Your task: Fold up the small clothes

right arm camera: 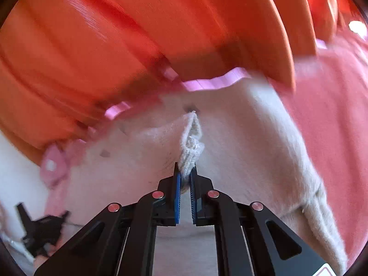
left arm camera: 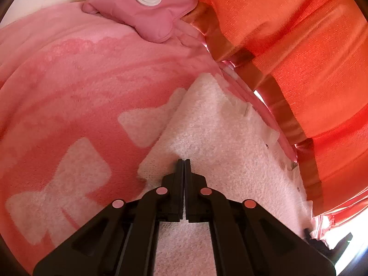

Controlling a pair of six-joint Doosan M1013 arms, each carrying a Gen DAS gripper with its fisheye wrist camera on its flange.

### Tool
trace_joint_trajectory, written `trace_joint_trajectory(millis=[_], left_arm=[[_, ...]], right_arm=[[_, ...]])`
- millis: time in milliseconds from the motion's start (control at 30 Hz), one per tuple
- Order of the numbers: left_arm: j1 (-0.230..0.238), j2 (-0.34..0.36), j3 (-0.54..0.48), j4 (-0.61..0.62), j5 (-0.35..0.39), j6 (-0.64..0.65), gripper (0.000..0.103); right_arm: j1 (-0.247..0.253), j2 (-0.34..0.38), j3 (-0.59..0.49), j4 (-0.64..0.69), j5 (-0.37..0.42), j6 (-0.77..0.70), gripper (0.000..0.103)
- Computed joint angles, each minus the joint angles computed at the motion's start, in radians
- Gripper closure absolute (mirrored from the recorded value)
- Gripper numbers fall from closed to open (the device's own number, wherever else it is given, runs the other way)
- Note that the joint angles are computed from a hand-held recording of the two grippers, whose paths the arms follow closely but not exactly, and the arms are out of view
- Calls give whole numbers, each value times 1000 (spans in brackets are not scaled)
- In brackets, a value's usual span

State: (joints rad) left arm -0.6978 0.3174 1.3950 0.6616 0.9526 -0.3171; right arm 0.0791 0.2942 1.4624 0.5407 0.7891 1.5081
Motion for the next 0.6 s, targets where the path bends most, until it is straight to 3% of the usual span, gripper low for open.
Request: trace_joint_trajectory(millis=[67,133,233,333,433,467,500,533,567,600], left_arm=[[0,-1,1,-1,-1,0,103],[1,-2,4,-2,-7,-4,103],[1,-1,3,-1,-6,-1,103],[-1,5,-5,10,6,22,103],[-2,-25,16,-16,-49,64,98],[-11,-47,38,-8,-79,60,86],[-31,-75,60,-3,-71,63,64],[-49,-94,70,-7,-39,72,51],[-76,-117,80,-21,20,94,35],[-92,-132,87,-40,51,121,30]], right_arm=[[-9,-18,13,75,-15,-54,96],[2,-36,19,49,-68,-110,96],[-1,-3,-3,-18,10,-18,96],[-19,1,6,63,19,-19,95],[-30,-83,66,70,-23,-62,93],[-38,-119,86,44,-9,-72,87],[-46,-147,102,16,10,-74,84],[-60,-178,123,-9,31,-77,82],[-86,-215,148,-33,75,-77,74],[-115,-237,163,-37,134,-86,64]])
